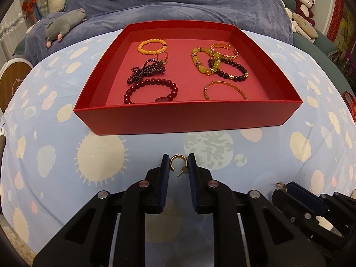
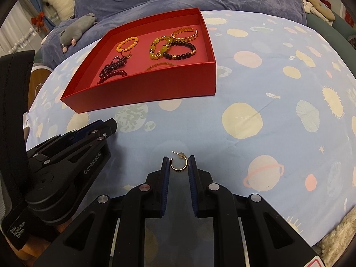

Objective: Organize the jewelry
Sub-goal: 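Grasp the other gold hoop earring with the left gripper while the right gripper holds its earring, then carry both earrings toward the red box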

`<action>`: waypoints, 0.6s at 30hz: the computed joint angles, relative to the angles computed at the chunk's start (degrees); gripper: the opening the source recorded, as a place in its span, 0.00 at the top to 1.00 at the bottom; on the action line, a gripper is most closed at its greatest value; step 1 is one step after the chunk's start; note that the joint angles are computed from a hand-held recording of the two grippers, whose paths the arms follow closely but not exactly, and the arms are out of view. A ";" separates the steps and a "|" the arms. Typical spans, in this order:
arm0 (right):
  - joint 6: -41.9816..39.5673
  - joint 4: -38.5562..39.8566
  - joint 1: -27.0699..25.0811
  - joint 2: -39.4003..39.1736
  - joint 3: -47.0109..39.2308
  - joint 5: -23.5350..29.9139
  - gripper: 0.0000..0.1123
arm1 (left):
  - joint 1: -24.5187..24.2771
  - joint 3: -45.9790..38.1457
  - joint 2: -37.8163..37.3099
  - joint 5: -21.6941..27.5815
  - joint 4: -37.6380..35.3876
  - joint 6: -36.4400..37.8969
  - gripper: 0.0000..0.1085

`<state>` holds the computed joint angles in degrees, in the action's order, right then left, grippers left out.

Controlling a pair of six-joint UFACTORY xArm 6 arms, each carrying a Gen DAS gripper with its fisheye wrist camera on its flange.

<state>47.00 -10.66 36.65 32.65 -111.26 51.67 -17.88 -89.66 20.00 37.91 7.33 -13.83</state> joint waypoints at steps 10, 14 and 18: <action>0.36 -1.60 0.89 -1.93 1.23 -0.53 0.85 | 0.59 3.51 -3.92 1.13 -1.12 -0.88 0.85; 0.44 -2.22 1.67 -2.63 1.44 -0.80 0.85 | 1.01 5.61 -6.40 1.15 -1.26 -1.34 0.85; 0.09 -2.93 2.47 -3.13 1.21 -1.07 0.85 | 1.37 7.55 -8.81 0.98 -1.13 -1.83 0.85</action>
